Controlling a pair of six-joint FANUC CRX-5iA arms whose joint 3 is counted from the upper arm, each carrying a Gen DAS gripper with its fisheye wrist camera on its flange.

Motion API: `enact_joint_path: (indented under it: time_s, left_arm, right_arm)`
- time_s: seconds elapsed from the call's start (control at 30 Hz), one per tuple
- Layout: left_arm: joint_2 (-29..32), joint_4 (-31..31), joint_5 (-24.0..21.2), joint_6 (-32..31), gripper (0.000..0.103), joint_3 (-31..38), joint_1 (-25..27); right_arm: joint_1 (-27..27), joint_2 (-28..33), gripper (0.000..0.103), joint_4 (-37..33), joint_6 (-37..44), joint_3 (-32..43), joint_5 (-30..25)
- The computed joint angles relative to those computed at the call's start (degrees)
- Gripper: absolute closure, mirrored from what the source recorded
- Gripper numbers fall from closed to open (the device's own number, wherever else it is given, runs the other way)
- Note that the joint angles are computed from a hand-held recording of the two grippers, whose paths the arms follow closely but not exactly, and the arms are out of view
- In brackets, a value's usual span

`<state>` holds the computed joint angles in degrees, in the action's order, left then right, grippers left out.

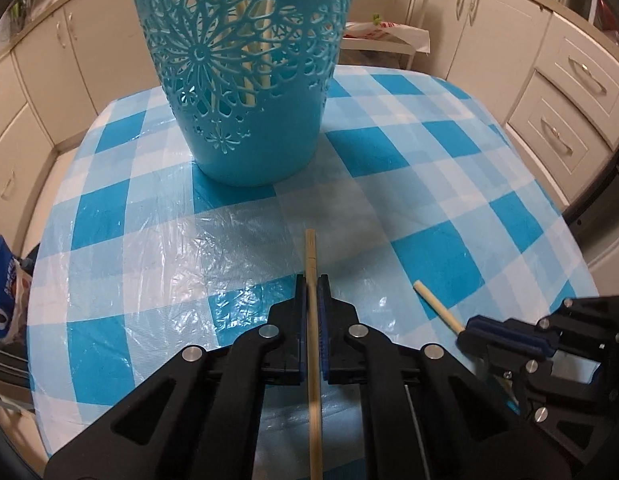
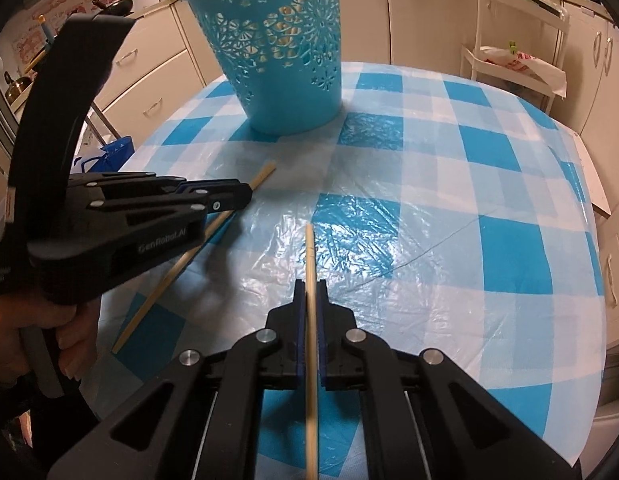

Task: Organize utensils
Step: 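Lower the left tool to the last chopstick and close on it while the right tool holds its own, then lift the chopstick in the left tool over the blue cup and open it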

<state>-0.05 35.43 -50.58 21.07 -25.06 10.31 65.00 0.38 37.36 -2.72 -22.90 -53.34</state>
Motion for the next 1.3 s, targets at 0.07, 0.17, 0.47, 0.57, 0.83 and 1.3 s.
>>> enact_joint_path:
  time_s: [0.07, 0.17, 0.47, 0.57, 0.83, 1.3]
  left_arm:
    - [-0.2, -0.9, 0.7, 0.0, 0.097, 0.0, -0.4]
    - [-0.6, -0.6, 1.3, -0.7, 0.097, -0.5, -0.4]
    - [-0.9, 0.3, 2.2, -1.7, 0.097, -1.3, -0.5]
    - [-1.2, 0.8, 2.9, -2.2, 0.097, -1.7, -0.6]
    - [-0.1, 4.4, -2.3, -5.4, 0.098, -1.5, 1.3]
    - [5.6, 46.5, -20.1, -13.6, 0.098, 6.9, 7.9]
  right_arm:
    - [0.0, 0.2, 0.088, -0.1, 0.4, 0.1, 0.1]
    - [0.2, 0.4, 0.088, 0.1, 0.8, 0.2, -0.3]
    - [0.7, 0.0, 0.097, 2.7, -2.9, -1.3, -0.5]
    - [0.8, 0.4, 0.097, 2.6, -2.2, -0.9, -1.1]
    - [0.8, 0.7, 0.097, 2.1, -0.1, -0.4, -1.6]
    - [-1.5, -6.3, 0.097, 11.7, -20.7, -11.4, 10.3]
